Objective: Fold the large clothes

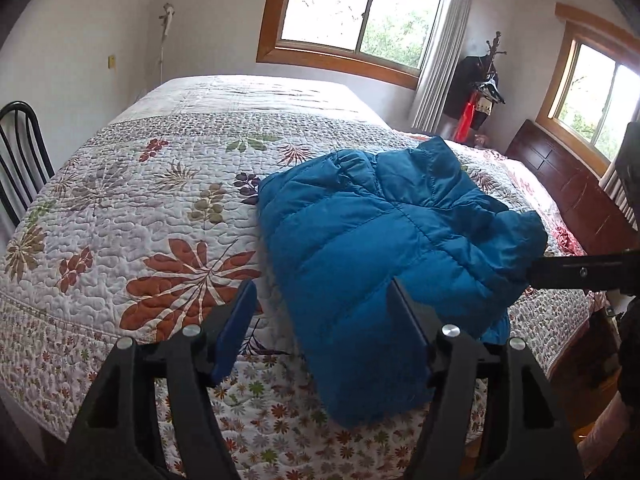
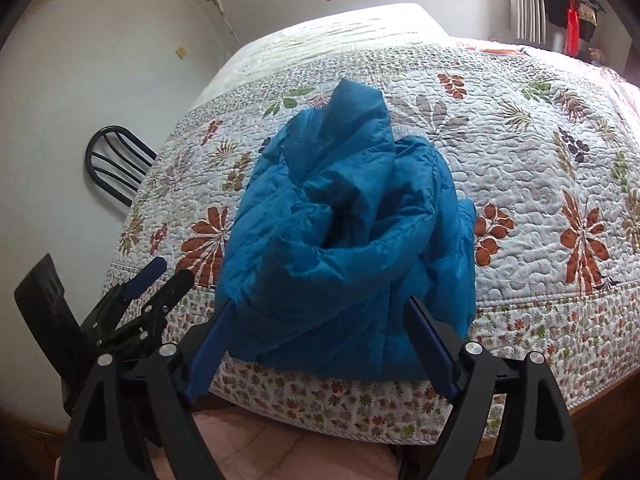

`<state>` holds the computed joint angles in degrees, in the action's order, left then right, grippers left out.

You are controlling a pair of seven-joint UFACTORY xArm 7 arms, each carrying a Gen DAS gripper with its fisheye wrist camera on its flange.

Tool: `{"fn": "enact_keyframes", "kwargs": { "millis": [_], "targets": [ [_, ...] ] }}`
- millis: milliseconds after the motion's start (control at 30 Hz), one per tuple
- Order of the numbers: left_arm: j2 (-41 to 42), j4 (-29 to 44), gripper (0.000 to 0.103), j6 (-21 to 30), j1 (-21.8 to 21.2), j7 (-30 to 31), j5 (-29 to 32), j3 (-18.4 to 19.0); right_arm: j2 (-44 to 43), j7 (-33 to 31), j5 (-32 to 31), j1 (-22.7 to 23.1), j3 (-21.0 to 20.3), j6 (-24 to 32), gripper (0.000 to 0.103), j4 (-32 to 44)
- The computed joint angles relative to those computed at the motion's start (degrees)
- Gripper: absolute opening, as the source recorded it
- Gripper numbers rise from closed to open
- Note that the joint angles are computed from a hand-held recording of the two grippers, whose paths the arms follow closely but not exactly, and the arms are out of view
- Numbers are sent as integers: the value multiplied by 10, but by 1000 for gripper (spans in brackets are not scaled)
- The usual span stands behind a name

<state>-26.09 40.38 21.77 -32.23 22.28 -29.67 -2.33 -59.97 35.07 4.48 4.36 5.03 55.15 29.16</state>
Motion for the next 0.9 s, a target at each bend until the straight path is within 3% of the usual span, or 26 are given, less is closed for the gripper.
{"fn": "enact_keyframes", "kwargs": {
  "millis": [167, 233, 367, 500, 700, 800, 900],
  "targets": [
    [21, 14, 67, 6, -1, 10, -11, 7, 69, 3, 5, -8, -11, -29, 86, 18],
    [25, 16, 67, 5, 2, 14, -13, 5, 84, -6, 6, -7, -19, -42, 78, 17],
    [26, 16, 67, 1, 7, 17, -17, 2, 89, -18, 11, -8, -30, -60, 40, 10],
    [27, 16, 67, -5, 7, 16, -18, -2, 62, -38, 2, -7, -22, -65, 25, 2],
    [27, 18, 67, -9, -6, 21, -24, -9, -38, -33, -30, -24, -3, -49, 22, -34],
    [35, 24, 67, -6, -20, 24, -31, -13, -102, -28, -23, -34, -26, -50, 22, -85],
    [50, 31, 67, 5, -29, 26, -35, -22, -188, -32, 0, -56, -82, -62, 22, -163]
  ]
}}
